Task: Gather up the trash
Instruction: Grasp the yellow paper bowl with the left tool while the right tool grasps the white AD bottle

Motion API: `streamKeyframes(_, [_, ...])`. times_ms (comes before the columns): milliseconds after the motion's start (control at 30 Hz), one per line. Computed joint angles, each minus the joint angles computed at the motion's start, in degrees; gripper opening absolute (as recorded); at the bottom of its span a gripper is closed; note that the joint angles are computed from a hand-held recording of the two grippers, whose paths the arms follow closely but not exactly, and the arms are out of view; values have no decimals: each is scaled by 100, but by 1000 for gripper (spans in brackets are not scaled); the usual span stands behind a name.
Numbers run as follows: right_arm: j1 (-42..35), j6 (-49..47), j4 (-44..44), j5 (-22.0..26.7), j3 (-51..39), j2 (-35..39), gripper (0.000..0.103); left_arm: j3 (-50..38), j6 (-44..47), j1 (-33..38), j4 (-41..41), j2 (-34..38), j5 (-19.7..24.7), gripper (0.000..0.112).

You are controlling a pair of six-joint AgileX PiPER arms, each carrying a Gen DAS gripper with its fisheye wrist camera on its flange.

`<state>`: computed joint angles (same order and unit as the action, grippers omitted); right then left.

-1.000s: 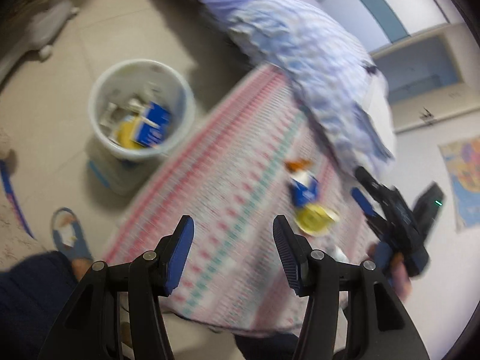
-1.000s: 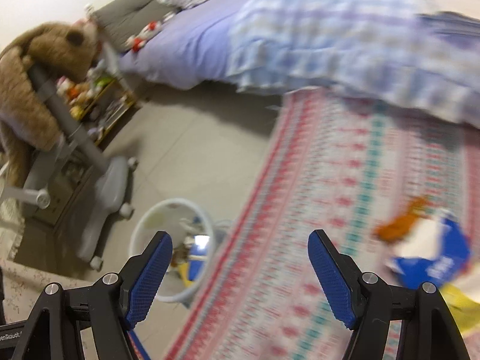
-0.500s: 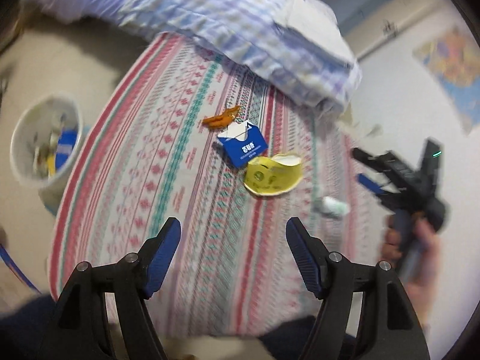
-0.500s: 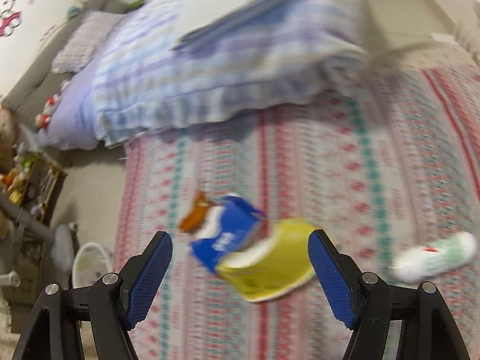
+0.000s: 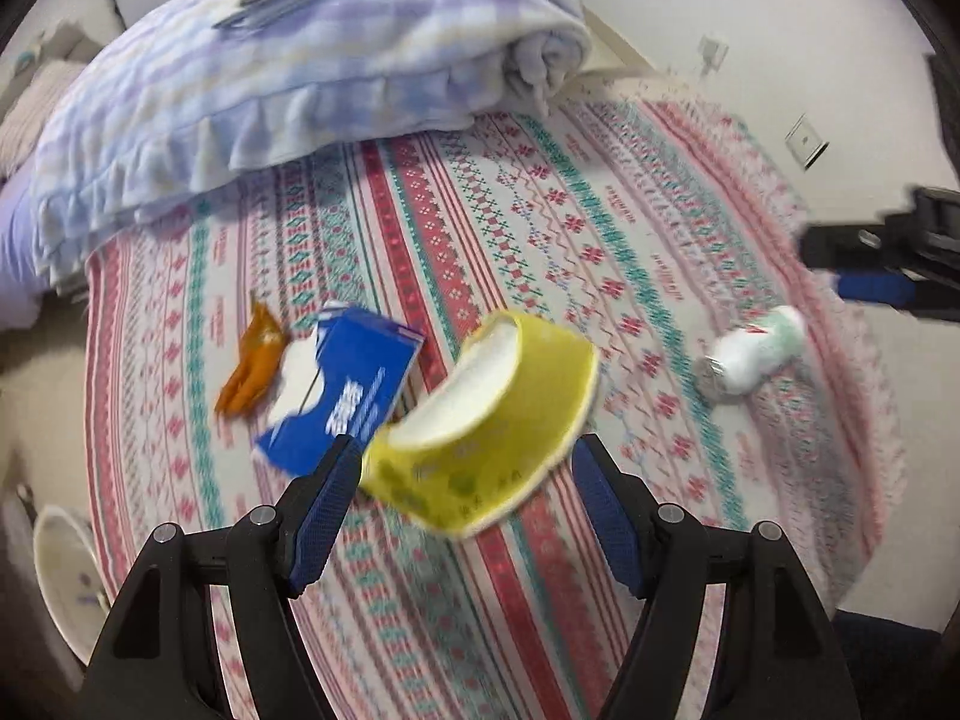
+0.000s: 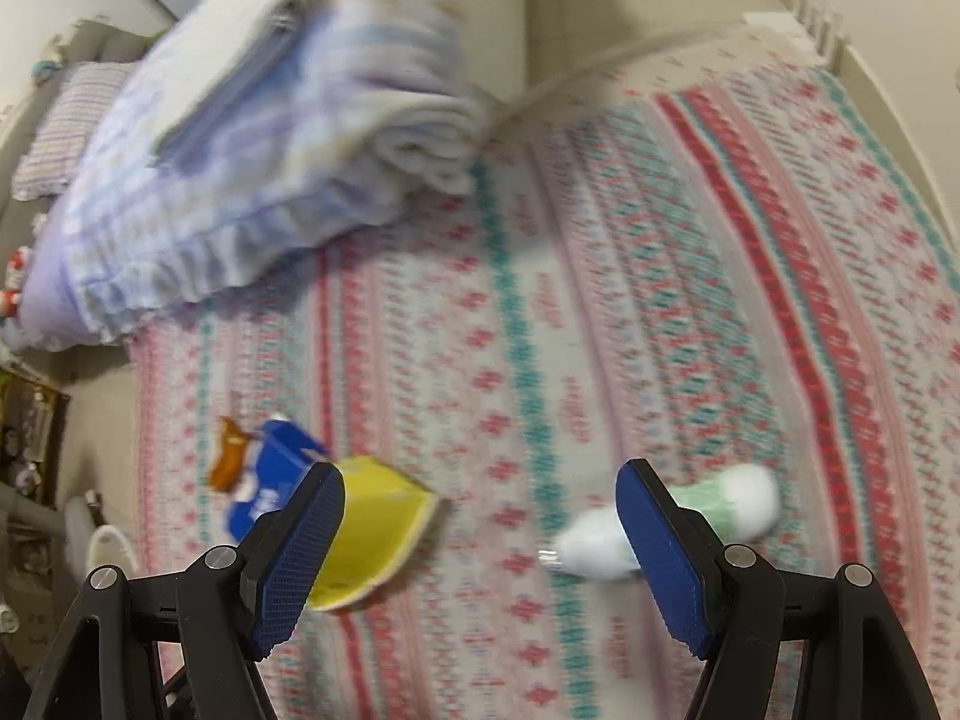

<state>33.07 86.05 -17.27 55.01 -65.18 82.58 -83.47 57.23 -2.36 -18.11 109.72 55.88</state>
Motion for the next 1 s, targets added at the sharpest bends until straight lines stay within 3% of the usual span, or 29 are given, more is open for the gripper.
streamKeyframes(133, [-297,-171,510,-136,522,-214,79,-55,-410,-208,361,358,-300,75])
streamKeyframes(233, [-587,219,969,-818,1369,-662,79,-88,-442,-231,291,490,-456,71])
streamKeyframes(267, [-692,371,1171,-1102,1704,-813,79,-66,-392,-227,207,497,-513,61])
streamKeyframes(300, [-792,434,1348,-1327,1965,-919,79,-26,-284,-222,127,481,-566,40])
streamKeyframes(333, [-891,496,1494,-1545,2227,-1020,79,-2,-255,-232,158,450,-577,39])
streamKeyframes(500, [-1332,519,1870,-2101,2921,-1092,79,28,-56,-110,71,358,-380,33])
streamKeyframes(700, [-1571,123,2017,-2096,2729,-690,79,-373,-135,258,-349,376,319,32])
streamKeyframes(900, [-1289,-160,2065,-2193,2370,-53,78,-474,57,611,-661,127,827,32])
streamKeyframes(1000, [-1153,-102,1866,-2224,2252,79,64,-538,202,818,-791,47,1036,33])
